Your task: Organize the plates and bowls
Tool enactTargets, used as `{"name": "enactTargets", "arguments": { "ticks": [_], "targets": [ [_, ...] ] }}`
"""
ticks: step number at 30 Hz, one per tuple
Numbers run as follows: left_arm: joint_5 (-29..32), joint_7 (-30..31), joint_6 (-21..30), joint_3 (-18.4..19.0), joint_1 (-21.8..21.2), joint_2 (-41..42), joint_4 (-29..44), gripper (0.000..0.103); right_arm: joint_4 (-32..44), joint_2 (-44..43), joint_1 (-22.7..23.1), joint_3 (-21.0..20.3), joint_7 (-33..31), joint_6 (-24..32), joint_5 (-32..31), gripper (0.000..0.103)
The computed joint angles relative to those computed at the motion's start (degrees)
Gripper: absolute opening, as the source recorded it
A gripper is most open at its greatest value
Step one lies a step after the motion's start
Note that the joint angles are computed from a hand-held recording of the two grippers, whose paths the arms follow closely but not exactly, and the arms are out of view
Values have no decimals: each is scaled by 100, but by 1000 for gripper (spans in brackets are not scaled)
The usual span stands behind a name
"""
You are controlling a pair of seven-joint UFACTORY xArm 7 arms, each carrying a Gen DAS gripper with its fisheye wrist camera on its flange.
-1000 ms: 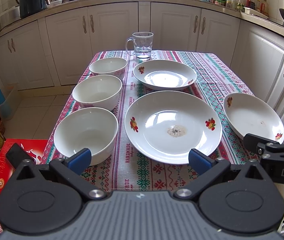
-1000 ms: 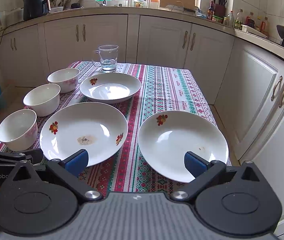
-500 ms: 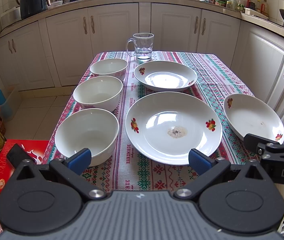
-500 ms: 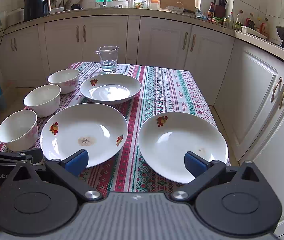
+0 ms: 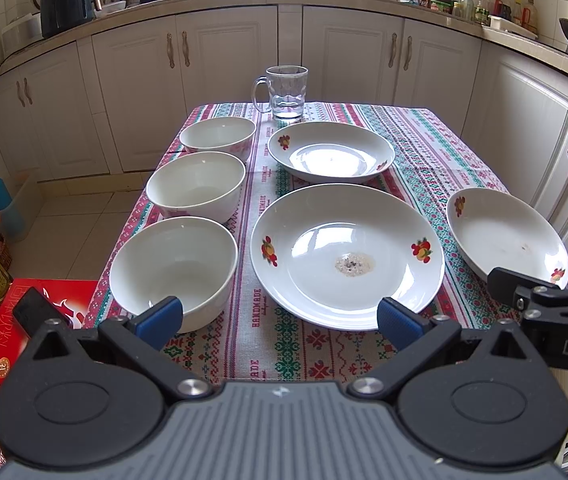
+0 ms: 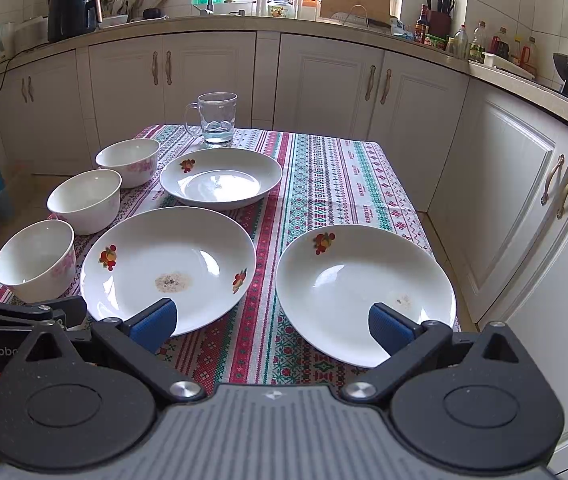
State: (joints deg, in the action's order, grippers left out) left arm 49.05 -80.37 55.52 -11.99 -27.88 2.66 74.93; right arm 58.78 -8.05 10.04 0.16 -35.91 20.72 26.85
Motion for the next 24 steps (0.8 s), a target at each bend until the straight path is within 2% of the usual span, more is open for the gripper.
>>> {"name": "enactTargets", "arguments": {
  "ticks": [24],
  "targets": [
    [-46,150,-24,32,25,50,113,102,91,31,16,-14,-119,18,34,103]
  ]
}}
